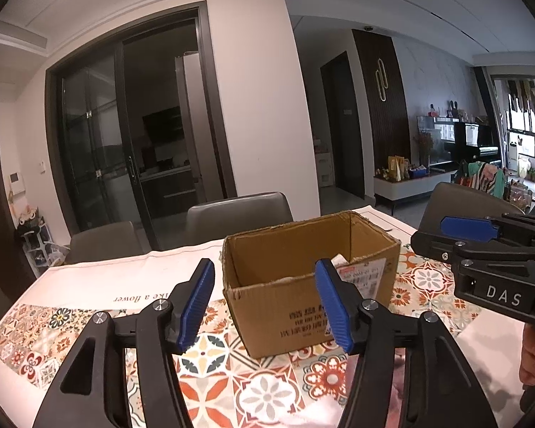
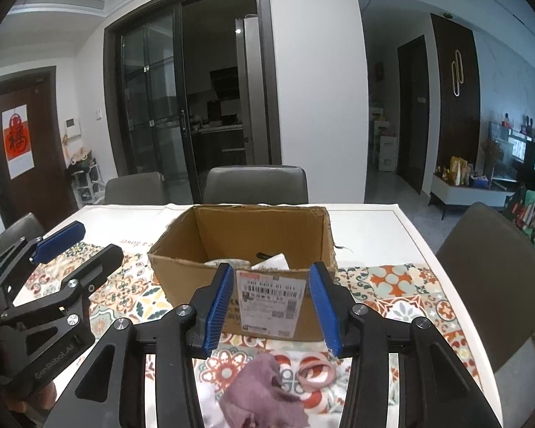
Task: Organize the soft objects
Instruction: 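Move both tools back toward the pink towel and Kuromi tissue pack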
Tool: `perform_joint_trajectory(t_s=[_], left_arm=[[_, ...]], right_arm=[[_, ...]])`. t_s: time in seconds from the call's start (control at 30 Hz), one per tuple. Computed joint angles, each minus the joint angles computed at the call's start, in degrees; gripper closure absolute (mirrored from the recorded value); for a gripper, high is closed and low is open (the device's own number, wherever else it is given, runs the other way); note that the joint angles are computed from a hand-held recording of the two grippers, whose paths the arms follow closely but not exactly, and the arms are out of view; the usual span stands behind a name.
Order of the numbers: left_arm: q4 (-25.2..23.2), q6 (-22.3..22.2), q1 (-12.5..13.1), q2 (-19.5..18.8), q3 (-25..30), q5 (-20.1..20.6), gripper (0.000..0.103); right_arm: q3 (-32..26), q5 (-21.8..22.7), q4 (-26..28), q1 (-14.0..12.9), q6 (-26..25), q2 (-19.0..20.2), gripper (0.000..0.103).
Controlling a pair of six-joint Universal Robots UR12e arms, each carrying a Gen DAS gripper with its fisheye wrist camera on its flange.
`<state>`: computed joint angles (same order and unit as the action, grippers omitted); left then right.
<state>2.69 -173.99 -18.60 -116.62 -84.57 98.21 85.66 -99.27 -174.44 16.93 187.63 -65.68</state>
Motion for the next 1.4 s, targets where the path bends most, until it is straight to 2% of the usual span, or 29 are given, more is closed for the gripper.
perform_joint_trajectory(t_s=[0.2,0.33,0.47,0.6,0.7,0.87,1.4], left_arm=[[0.90,0.03,-0.10,2.10,-3.47,-0.56,0.042],[2.65,1.11,-0.35,3.12,-5.72,0.06,0.039],[3.37,1.61,-0.46,4.00,-7.52,0.04,0.038],[2.53,1.63,-0.23,4.96,-9.15,-1.56,0.037],[2.41,2.16,-0.42,5.36,-10.24,-1.26,0.036],[0.36,2.46,-0.24,6.03,-11.80,-2.41,0.036],[-7.64,2.99,0.37,6.96,-14.54,-7.26,0.034]], right_arm=[[2.63,-1.90,-1.75,0.89,0.83,-1.61,0.050],[4.30,-3.23,-2.36,1.48,0.79,-2.50,0.050],[5.89,-3.30,-2.65,1.68,1.14,-3.32,0.046],[7.08,-3.01,-2.25,1.80,1.77,-3.89,0.046],[8.46,-2.97,-2.22,1.99,2.16,-4.34,0.046],[9.61,-2.90,-0.62,2.33,2.01,-4.59,0.046],[11.96,1.12,6.00,2.06,4.45,-4.75,0.046]])
